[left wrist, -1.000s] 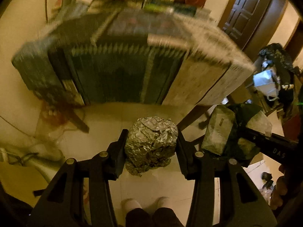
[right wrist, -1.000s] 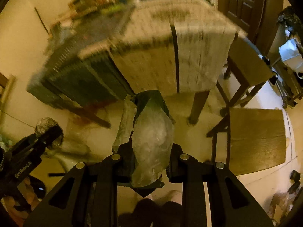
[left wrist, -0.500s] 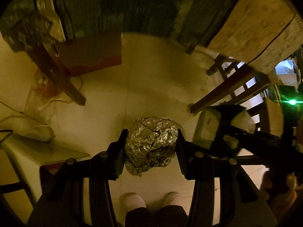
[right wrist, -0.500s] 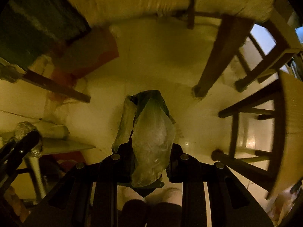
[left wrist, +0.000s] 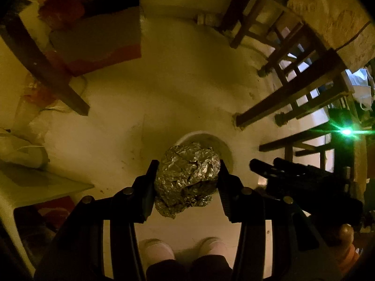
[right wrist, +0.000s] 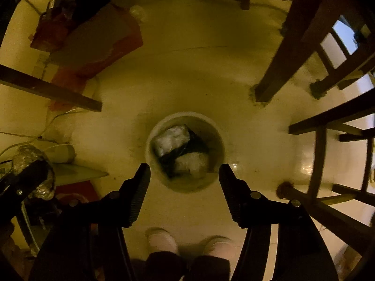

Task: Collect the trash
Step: 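Carry the foil ball and plastic bag down over the white bin, then open both tools over the white bin to drop the ball and bag, then raise both tools from the bin back toward the table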

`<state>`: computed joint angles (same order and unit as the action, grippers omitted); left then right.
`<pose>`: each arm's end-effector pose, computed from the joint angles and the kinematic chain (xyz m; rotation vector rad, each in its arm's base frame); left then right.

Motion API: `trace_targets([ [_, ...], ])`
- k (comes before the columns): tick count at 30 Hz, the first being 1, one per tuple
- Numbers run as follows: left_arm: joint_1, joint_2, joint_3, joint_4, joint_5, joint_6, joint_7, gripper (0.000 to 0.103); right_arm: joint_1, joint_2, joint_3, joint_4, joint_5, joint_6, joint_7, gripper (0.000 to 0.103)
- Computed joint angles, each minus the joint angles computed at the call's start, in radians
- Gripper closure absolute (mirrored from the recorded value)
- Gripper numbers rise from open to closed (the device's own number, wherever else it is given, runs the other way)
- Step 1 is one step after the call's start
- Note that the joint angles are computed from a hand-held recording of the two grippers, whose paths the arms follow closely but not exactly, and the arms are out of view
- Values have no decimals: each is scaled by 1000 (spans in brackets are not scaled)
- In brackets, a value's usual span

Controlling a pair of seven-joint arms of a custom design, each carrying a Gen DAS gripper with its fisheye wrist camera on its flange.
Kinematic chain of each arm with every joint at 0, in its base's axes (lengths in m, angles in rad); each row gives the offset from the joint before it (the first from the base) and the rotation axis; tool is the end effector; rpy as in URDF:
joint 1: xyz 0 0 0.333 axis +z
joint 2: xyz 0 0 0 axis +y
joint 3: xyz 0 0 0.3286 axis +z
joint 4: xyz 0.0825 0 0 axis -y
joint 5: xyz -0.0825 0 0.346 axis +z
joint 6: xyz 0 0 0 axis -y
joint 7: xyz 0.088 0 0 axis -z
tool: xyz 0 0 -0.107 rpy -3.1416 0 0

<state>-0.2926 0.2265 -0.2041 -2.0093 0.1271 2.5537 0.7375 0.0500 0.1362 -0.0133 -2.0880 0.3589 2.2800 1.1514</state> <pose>0.5245 -0.2787 0.4146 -2.3914 1.8484 -0.4823 0.5453 0.0286 0.4018 -2.2535 1.7892 0.1577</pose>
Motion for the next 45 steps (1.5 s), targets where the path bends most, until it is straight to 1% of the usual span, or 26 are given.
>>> trace_targets([
  [4,10,56,-30,67,-70,-18,88,55,-13,-20,-16,16,-26,-15,14,46],
  [5,15,72,-42,84,-99,-18,123,54,-16,-28,-18,17,-32,-16,17,46],
  [6,16,88,-47,102,-118,-26,147,48,-18,-36,-21,17,-39,-14,19,46],
  [7,13,111,-50,130,-133,-47,167,41,-22,-47,-25,17,-48,-12,20,46],
  [8,-1,143,-43,178,-128,-97,158,39,-23,-51,-26,18,-52,-9,22,46],
  [12,-20,183,-32,237,-136,-154,162,39,-32,-68,-32,42,-41,-29,20,46],
  [16,-47,145,-12,257,-86,-204,126,39,-33,-94,-34,70,-34,-67,26,46],
  [19,-45,102,-11,255,-72,-228,116,39,-33,-116,-38,103,-36,-116,30,46],
  [24,-45,18,-10,311,-27,-330,96,39,-31,-161,-44,181,-30,-206,36,46],
  [27,-42,-27,-12,370,4,-407,91,39,-29,-185,-51,253,-19,-276,39,46],
  [29,-42,-53,-14,422,27,-461,89,39,-28,-196,-55,319,-6,-332,38,46],
  [32,-41,-85,-17,514,59,-537,87,39,-26,-214,-58,399,1,-384,47,46],
  [33,-40,-88,-19,538,66,-551,86,39,-26,-219,-61,443,8,-413,52,46],
  [36,-45,-100,-24,642,105,-610,88,39,-24,-229,-65,539,21,-462,68,46],
  [39,-60,-97,-29,778,159,-680,96,39,-20,-240,-67,620,36,-499,88,46],
  [41,-70,-93,-29,849,188,-707,102,39,-17,-244,-69,676,44,-521,97,46],
  [43,-88,-72,-30,950,221,-746,107,39,-14,-243,-71,746,50,-543,106,46],
  [45,-114,-39,-27,1079,258,-796,119,39,-11,-245,-71,806,56,-560,120,46],
])
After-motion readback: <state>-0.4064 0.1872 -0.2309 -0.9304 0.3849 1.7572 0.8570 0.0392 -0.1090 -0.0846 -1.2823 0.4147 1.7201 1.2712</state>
